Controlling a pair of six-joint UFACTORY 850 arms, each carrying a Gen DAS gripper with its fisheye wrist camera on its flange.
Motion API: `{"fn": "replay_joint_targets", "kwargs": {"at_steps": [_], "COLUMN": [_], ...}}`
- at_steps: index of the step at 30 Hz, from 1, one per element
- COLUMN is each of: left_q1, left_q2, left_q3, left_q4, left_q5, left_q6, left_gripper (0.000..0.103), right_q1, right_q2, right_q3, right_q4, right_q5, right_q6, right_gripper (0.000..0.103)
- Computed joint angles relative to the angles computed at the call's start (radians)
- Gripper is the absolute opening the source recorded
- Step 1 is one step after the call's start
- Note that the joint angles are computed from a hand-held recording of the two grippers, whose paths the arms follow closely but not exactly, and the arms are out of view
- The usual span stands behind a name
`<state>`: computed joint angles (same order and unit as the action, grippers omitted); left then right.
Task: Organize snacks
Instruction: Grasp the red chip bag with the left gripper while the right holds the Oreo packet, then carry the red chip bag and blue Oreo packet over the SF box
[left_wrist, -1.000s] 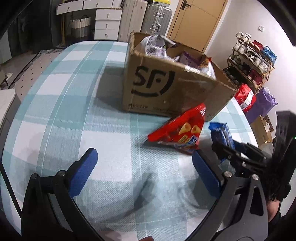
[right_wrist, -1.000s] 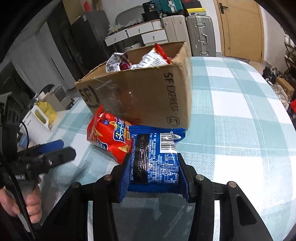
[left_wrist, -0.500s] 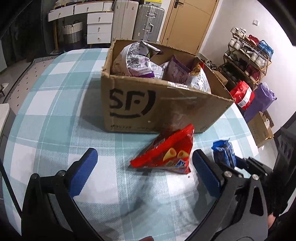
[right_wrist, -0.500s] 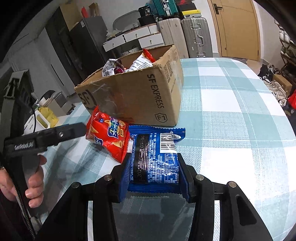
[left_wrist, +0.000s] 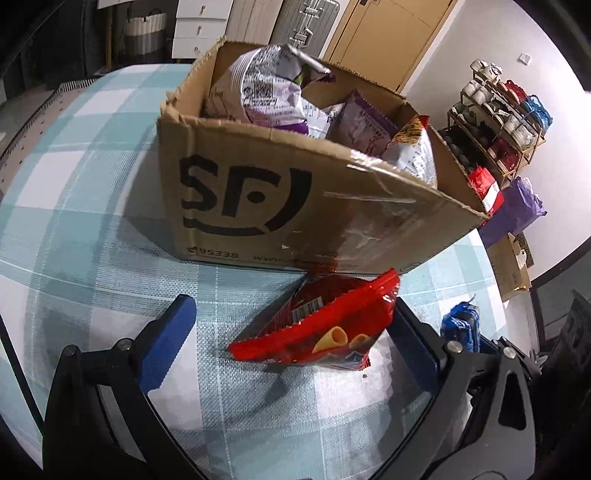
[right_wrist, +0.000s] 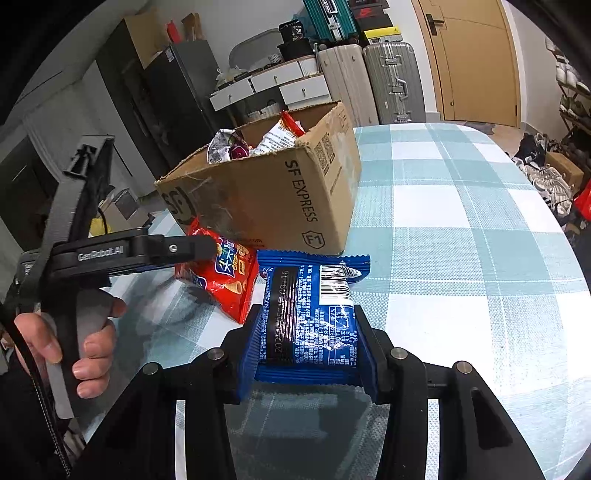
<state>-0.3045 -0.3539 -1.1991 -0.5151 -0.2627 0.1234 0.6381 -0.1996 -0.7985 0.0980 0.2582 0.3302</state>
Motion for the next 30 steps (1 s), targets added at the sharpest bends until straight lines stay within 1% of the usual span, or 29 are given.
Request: {"fn": "replay_joint_targets", "kwargs": {"at_steps": [3,4,5,6,8,9,11,12,13,14,16,24,27,30], "left_q1": [0.003,0.002,0.001,0.001,0.001,-0.004,-0.004,-0.004,-0.004,-0.007,-0.018,-0.033,-0.03,-0.029], "left_q2": [-0.015,-0.019,-0.023,-0.026,-0.033,-0.033,-0.035,-0.033,-0.03,-0.029,-0.028,-0.014,-0.003,0.028], "left_q3": [-0.012,-0.016,-0.02,-0.024,-0.028,-0.026,-0.024,-0.019,-0.014,-0.014,-0.014,-0.006,0.005,0.048], "left_q4": [-0.071,-0.082,-0.086,-0.112,-0.157,-0.166,-0.211,-0.257,-0.307,-0.316,-0.29,-0.288,-0.331,-0.407], "left_q5": [-0.005,-0.007,-0.009,-0.013,-0.017,-0.014,-0.014,-0.008,-0.005,-0.002,0.006,0.008,0.001,0.006], "left_q6": [0.07,0.083,0.089,0.12,0.176,0.186,0.239,0.289,0.342,0.365,0.353,0.337,0.382,0.469], "left_gripper": [0.091,0.086,0.08,0.076,0.06,0.057,0.046,0.039,0.035,0.033,0.031,0.03,0.029,0.029], "right_q1": [0.0,0.0,0.0,-0.001,-0.001,-0.001,-0.001,0.0,0.002,0.003,0.008,0.034,0.042,0.049], "right_q2": [0.004,0.005,0.007,0.01,0.012,0.014,0.017,0.019,0.022,0.024,0.031,0.067,0.079,0.089], "right_q3": [0.005,0.007,0.009,0.011,0.012,0.014,0.013,0.014,0.016,0.017,0.021,0.043,0.05,0.055], "right_q4": [-0.006,-0.001,0.0,-0.007,-0.001,0.006,0.007,0.017,0.024,0.03,0.05,0.174,0.215,0.25], "right_q5": [0.003,0.003,0.005,0.006,0.004,0.004,0.0,0.0,0.0,-0.001,0.0,0.006,0.006,0.008], "right_q6": [0.006,0.0,-0.001,0.007,0.001,-0.006,-0.008,-0.019,-0.025,-0.031,-0.048,-0.164,-0.202,-0.234], "right_gripper": [0.046,0.046,0.046,0.046,0.046,0.046,0.046,0.046,0.046,0.046,0.046,0.046,0.046,0.046]}}
